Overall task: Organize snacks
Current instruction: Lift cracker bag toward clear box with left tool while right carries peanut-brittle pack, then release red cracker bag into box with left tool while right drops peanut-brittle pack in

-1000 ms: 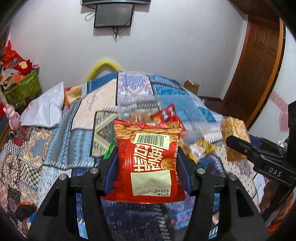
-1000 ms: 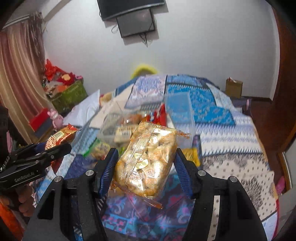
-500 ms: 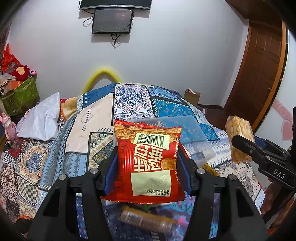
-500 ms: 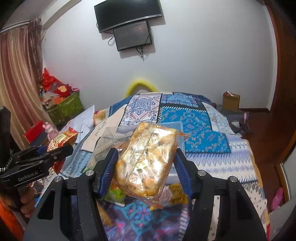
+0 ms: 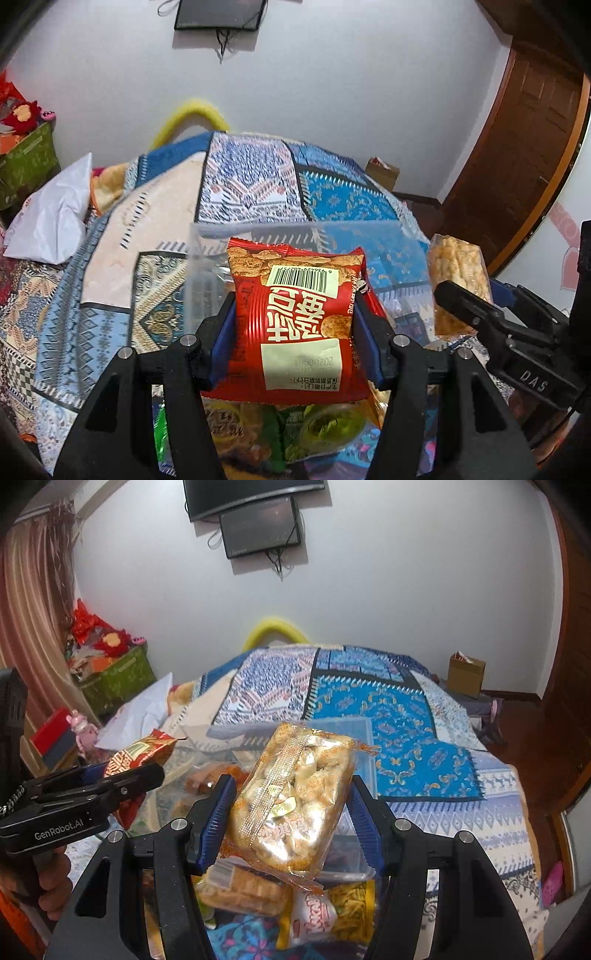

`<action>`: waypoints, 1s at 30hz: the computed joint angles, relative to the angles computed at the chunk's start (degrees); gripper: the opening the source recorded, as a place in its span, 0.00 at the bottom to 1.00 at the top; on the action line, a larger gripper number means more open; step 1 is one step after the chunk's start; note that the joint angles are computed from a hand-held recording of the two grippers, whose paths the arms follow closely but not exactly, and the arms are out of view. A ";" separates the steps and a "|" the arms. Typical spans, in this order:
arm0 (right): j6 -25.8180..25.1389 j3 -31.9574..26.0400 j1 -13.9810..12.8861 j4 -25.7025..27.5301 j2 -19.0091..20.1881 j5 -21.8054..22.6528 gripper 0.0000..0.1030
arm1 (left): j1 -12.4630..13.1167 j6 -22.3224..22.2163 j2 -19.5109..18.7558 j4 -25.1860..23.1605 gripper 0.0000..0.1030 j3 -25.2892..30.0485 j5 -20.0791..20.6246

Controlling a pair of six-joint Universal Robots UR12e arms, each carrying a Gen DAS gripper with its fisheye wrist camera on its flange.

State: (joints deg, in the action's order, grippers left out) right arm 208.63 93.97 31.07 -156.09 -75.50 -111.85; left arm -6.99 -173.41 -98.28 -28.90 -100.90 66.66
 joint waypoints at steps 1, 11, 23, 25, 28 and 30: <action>0.08 -0.08 -0.22 0.46 0.26 0.30 0.56 | -0.29 0.07 -0.52 -0.27 0.56 0.29 0.22; 0.38 0.24 -1.64 3.21 1.18 2.53 0.56 | -1.80 1.00 -3.70 -1.81 0.56 1.96 0.04; 0.20 0.22 -1.99 4.35 0.94 3.50 0.57 | -2.79 1.16 -4.75 -3.46 0.60 3.32 1.74; 0.83 0.37 -2.13 4.36 0.70 4.05 0.60 | -2.40 0.67 -4.57 -4.28 0.61 3.42 0.57; 0.86 0.42 -1.92 4.24 0.50 3.52 0.64 | -2.19 0.59 -4.05 -3.72 0.63 3.16 0.36; 0.44 0.22 -1.63 4.44 0.42 2.78 0.65 | -2.12 1.04 -3.41 -2.48 0.64 2.62 0.80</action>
State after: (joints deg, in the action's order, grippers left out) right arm 209.07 94.19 29.44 -151.65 -75.08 -109.07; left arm -9.11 -172.37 -101.69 -31.38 -98.28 67.46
